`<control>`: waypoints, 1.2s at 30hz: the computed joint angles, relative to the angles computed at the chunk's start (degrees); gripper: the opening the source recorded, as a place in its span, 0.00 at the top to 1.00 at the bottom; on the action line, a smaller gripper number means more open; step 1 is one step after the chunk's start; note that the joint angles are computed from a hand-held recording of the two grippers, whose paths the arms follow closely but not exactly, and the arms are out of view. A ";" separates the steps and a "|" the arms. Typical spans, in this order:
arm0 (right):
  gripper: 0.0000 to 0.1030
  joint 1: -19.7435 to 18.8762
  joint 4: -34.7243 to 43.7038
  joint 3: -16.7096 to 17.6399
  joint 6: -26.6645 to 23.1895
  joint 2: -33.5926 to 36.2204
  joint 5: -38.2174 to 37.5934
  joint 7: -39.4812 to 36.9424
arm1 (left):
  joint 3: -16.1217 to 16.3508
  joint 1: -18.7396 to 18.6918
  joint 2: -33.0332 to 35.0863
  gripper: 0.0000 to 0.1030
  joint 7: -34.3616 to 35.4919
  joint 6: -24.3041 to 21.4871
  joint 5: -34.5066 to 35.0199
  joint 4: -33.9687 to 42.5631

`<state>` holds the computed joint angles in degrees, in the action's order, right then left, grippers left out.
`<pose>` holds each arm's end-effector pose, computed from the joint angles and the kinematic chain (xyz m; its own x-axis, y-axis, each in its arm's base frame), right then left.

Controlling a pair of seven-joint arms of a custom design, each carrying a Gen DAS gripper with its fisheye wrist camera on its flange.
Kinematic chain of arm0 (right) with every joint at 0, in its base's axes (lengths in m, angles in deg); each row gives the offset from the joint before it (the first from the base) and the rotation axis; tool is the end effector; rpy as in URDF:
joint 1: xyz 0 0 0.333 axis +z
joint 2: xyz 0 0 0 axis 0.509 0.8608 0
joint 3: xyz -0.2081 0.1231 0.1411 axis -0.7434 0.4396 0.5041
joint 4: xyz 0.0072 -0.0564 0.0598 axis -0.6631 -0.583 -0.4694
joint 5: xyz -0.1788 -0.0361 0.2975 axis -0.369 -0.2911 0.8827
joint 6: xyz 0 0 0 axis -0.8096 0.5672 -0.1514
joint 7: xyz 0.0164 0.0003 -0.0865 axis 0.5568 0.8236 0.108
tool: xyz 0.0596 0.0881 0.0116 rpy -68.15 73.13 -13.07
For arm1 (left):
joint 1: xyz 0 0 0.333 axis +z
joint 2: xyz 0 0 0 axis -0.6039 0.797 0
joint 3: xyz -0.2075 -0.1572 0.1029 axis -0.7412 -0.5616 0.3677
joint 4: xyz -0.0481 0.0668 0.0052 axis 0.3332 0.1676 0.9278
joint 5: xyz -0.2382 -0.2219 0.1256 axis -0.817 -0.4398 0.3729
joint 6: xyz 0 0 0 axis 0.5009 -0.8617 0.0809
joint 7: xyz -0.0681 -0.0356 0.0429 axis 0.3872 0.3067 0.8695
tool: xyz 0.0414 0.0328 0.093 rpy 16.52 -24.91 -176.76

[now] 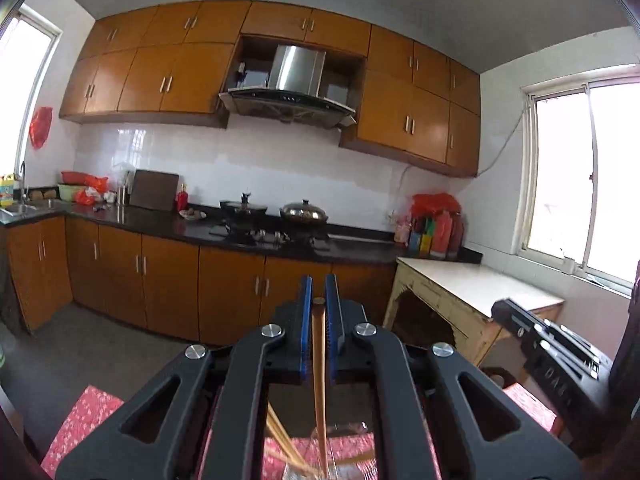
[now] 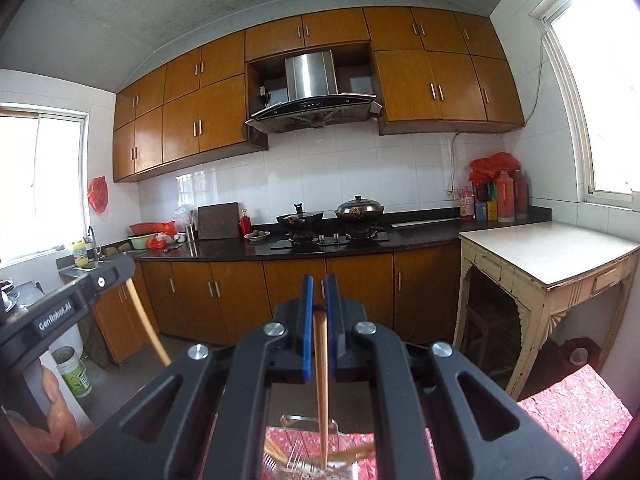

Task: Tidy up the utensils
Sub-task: 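Lift the held chopstick and carry it over the wire rack with both tools, then open both tools to drop the chopstick into the wire rack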

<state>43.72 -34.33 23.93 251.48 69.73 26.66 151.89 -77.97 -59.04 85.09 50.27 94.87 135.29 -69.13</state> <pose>0.5808 0.1202 0.6747 0.0830 -0.9906 -0.1090 -0.1254 0.0981 -0.9873 0.5786 -0.2264 0.6795 -0.1921 -0.9705 0.1455 -0.1200 -0.1239 -0.9850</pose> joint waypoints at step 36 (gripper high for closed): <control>0.32 3.58 -5.48 -7.05 -1.74 2.73 18.26 -10.18 | 8.33 -5.57 -1.95 0.28 2.59 -4.42 -7.18 -7.43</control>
<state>47.30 -39.81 16.88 249.74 72.45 44.92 141.71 -69.63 -64.61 83.14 52.87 90.46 128.11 -76.56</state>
